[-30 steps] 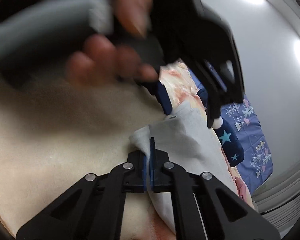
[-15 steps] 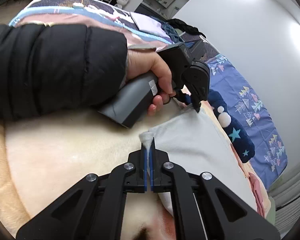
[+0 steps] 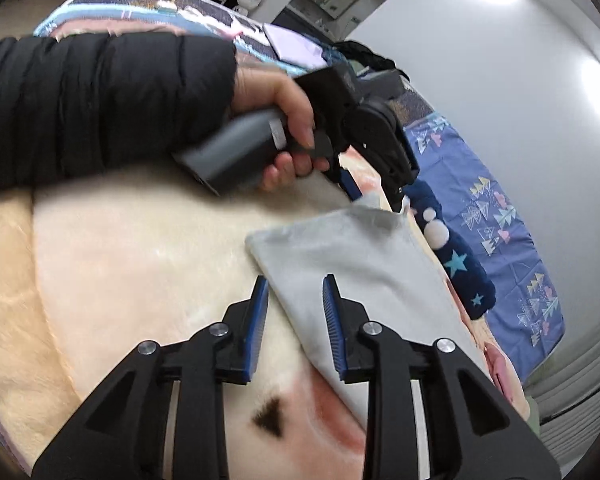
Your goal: Fold small clothes
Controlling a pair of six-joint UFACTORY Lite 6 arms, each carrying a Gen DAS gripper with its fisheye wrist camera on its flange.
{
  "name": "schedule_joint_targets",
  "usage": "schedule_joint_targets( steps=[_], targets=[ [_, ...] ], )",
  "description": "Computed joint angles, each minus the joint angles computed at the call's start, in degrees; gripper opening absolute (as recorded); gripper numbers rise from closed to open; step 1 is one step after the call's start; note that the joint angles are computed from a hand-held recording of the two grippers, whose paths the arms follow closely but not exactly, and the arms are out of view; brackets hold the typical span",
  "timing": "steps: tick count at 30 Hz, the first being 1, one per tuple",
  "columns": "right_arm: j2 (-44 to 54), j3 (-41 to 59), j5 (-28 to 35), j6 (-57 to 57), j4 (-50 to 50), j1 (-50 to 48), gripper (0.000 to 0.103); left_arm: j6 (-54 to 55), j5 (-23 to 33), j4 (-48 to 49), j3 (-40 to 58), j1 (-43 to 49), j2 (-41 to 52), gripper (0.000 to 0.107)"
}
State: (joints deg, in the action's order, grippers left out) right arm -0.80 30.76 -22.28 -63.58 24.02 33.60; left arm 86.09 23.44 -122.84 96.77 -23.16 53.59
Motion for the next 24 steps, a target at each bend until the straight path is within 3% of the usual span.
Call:
schedule_joint_targets(
  steps=[3,8,12,15,17,20,22,23,24],
  targets=[
    [6.47,4.79,-0.98,-9.84,11.65,2.28,0.029,-7.49,-2.85,8.13,4.57,-0.82,2.70,0.055],
    [13.22,10.40,-5.21,-13.06,18.09,5.04,0.030,-4.23,-1.94,5.09,3.01,-0.65,2.07,0.057],
    [10.85,8.36,-5.65,-11.09,16.11,4.59,0.030,2.49,3.79,-4.20,-2.94,1.28,-0.96,0.060],
    [9.02,7.00,-4.62,-9.22,14.22,3.12,0.038,3.31,9.11,-6.18,-5.08,2.77,-1.40,0.068],
    [9.82,8.15,-3.58,-9.41,14.53,2.59,0.040,-0.13,6.56,-2.01,-1.48,1.87,0.58,0.068],
    [13.04,10.98,-4.35,-11.35,17.30,3.94,0.040,-6.34,-2.11,5.50,6.51,-1.13,3.98,0.067],
    [15.08,12.97,-5.44,-12.43,19.20,4.89,0.040,-9.77,-3.08,8.91,10.34,-1.55,6.17,0.066],
    [15.92,13.95,-5.72,-13.00,20.13,5.15,0.040,-9.93,-2.74,8.66,11.38,-1.41,6.99,0.063],
    [16.95,15.14,-6.13,-13.81,21.82,5.69,0.040,-10.17,-2.23,8.19,12.17,-1.10,7.75,0.052]
  ],
)
